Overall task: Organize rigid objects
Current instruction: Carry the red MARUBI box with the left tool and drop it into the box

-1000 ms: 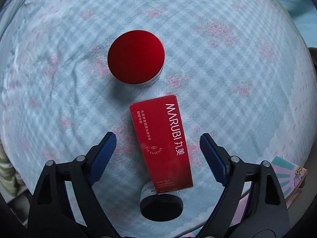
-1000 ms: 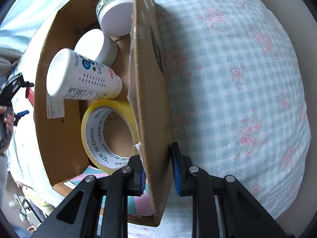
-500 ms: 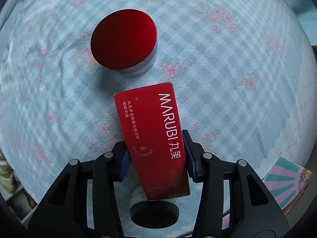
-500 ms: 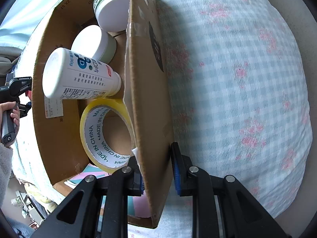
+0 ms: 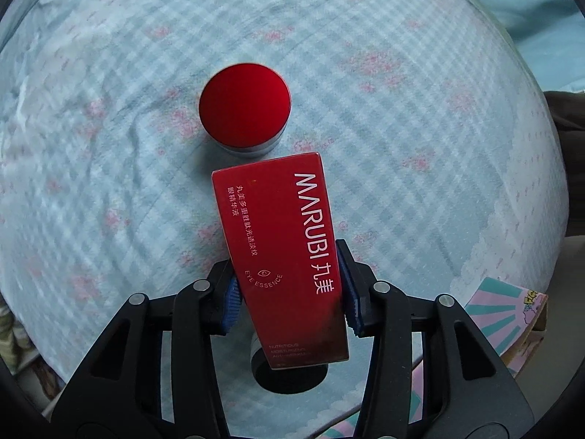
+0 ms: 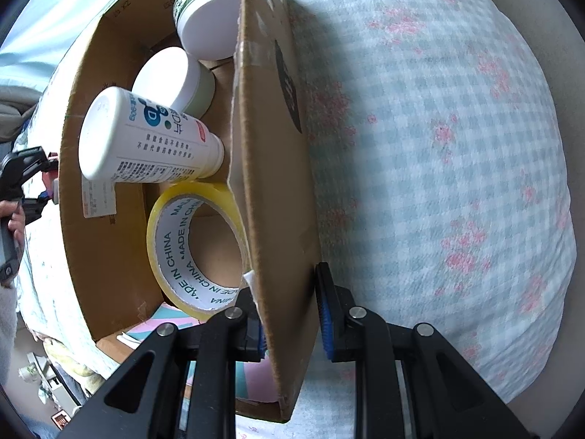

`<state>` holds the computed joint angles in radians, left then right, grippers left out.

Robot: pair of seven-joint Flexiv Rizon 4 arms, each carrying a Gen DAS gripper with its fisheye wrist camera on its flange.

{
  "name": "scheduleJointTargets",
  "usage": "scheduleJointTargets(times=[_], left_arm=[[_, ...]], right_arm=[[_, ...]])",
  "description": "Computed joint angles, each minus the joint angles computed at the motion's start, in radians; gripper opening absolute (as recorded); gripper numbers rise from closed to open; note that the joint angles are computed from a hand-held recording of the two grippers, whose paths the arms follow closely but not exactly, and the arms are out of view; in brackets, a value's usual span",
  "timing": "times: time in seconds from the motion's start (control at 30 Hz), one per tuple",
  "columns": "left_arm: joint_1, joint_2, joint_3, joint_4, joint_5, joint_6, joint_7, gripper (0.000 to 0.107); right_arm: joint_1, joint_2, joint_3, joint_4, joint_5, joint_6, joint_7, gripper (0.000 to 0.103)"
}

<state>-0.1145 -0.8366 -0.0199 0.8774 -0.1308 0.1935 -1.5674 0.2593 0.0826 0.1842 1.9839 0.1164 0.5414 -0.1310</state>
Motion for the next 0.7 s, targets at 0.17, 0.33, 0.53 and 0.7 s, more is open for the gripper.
scheduleJointTargets(times=[0.17, 0.33, 0.53, 0.7], left_arm=[[0.032, 0.06, -0.015, 0.037, -0.027, 0.02, 0.068, 0.041], [0.045, 0.129, -0.029, 0.072, -0.052, 0.017, 0.146, 0.038], [0.041, 0.204, -0.048, 0.143, -0.088, 0.023, 0.235, 0.038], [0.039, 0.281, -0.07, 0.214, -0.142, 0.027, 0.325, 0.037]], right_arm=[[-0.003, 0.013, 0.003, 0.021, -0.01, 0.023, 0.028, 0.019], [-0.004, 0.03, 0.005, 0.031, -0.019, 0.023, 0.05, 0.019], [-0.006, 0.078, 0.015, 0.076, -0.027, 0.036, 0.063, 0.019], [0.002, 0.128, 0.035, 0.116, -0.039, 0.032, 0.095, 0.019]])
